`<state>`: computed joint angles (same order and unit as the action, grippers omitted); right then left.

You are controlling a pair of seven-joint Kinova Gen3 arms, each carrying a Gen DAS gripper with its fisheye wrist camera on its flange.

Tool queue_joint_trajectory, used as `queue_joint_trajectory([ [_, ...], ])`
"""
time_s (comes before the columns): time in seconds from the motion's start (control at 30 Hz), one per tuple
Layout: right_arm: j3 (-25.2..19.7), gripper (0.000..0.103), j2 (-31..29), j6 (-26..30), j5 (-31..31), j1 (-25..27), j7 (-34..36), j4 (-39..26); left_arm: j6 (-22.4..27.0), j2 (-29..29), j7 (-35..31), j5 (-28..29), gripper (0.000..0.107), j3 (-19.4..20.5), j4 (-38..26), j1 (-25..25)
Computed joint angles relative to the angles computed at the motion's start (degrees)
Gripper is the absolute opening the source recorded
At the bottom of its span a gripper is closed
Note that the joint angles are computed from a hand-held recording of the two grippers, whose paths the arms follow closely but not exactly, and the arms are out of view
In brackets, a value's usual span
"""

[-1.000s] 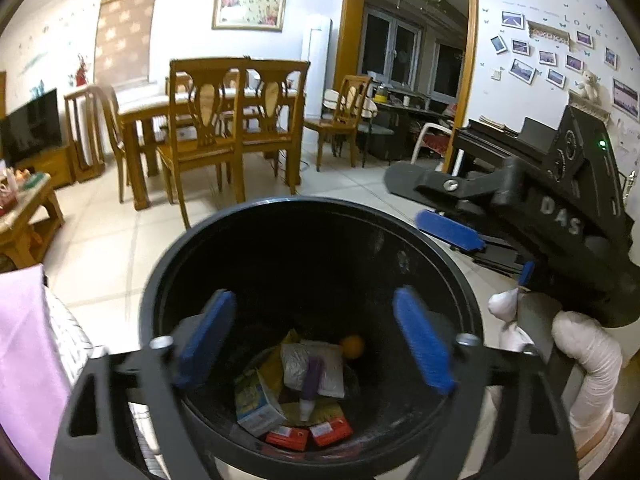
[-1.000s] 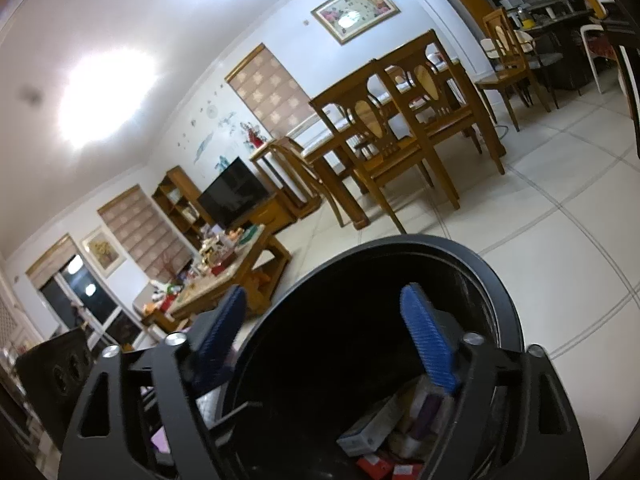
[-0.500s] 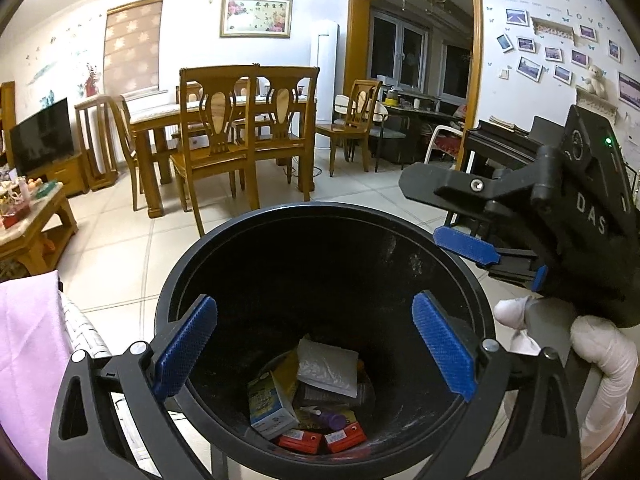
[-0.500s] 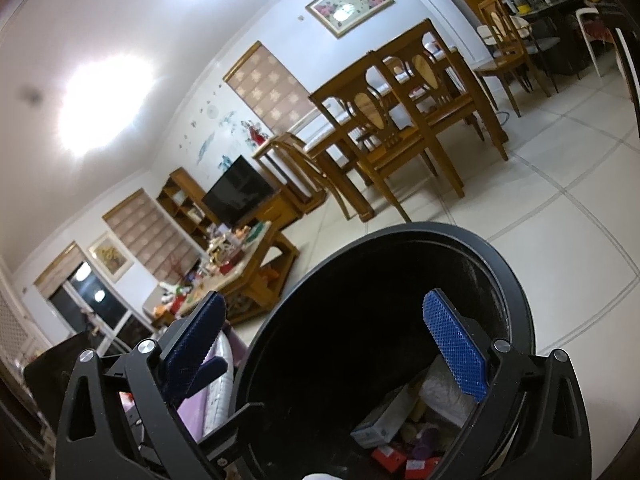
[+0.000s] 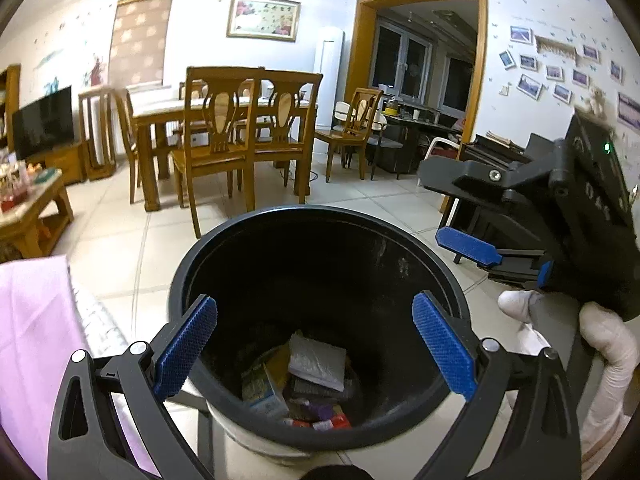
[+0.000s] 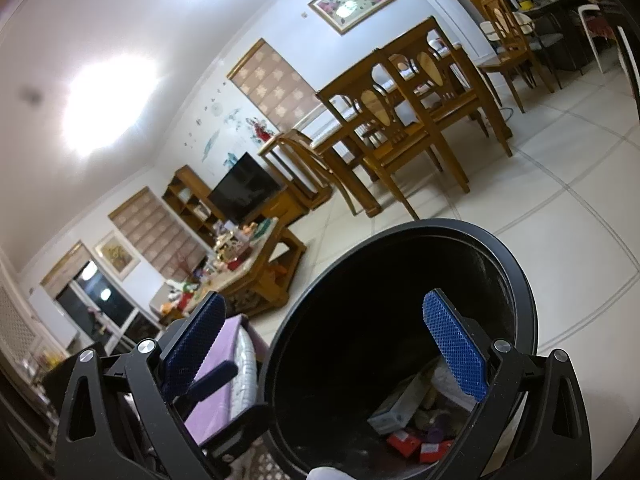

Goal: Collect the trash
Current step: 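Move both open tools back to the table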

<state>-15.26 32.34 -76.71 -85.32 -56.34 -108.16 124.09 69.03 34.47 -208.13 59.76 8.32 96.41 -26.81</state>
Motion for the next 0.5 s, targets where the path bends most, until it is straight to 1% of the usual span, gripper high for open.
queue_joint_trajectory([
  [0.13, -0.23, 0.098, -0.65, 1.24, 0.08, 0.41, 2.56, -1.43, 1.65, 0.08, 2.24, -0.35, 0.098, -0.71, -2.18, -1.59],
  [0.2, -0.36, 0.098, -0.77, 1.99, 0.07, 0.63, 5.05, -3.14, 2.42, 0.61, 4.21, -0.82, 0.098, -1.23, -4.37, -2.44],
  [0.33, -0.64, 0.098, -0.64, 4.3, 0.7, 1.74, 10.52, -6.68, 2.22, 2.04, 6.9, -1.42, 0.098, -1.54, -8.36, -4.22],
  [0.43, -0.79, 0.098, -0.56, 6.43, 1.41, 2.86, 14.51, -9.42, 0.07, 3.29, 9.51, -0.78, 0.098, -1.69, -11.61, -6.03],
  [0.5, -0.86, 0.098, -0.27, 8.03, 2.15, 3.6, 16.84, -11.24, -3.55, 4.26, 11.04, 0.48, 0.098, -1.82, -13.6, -7.25],
])
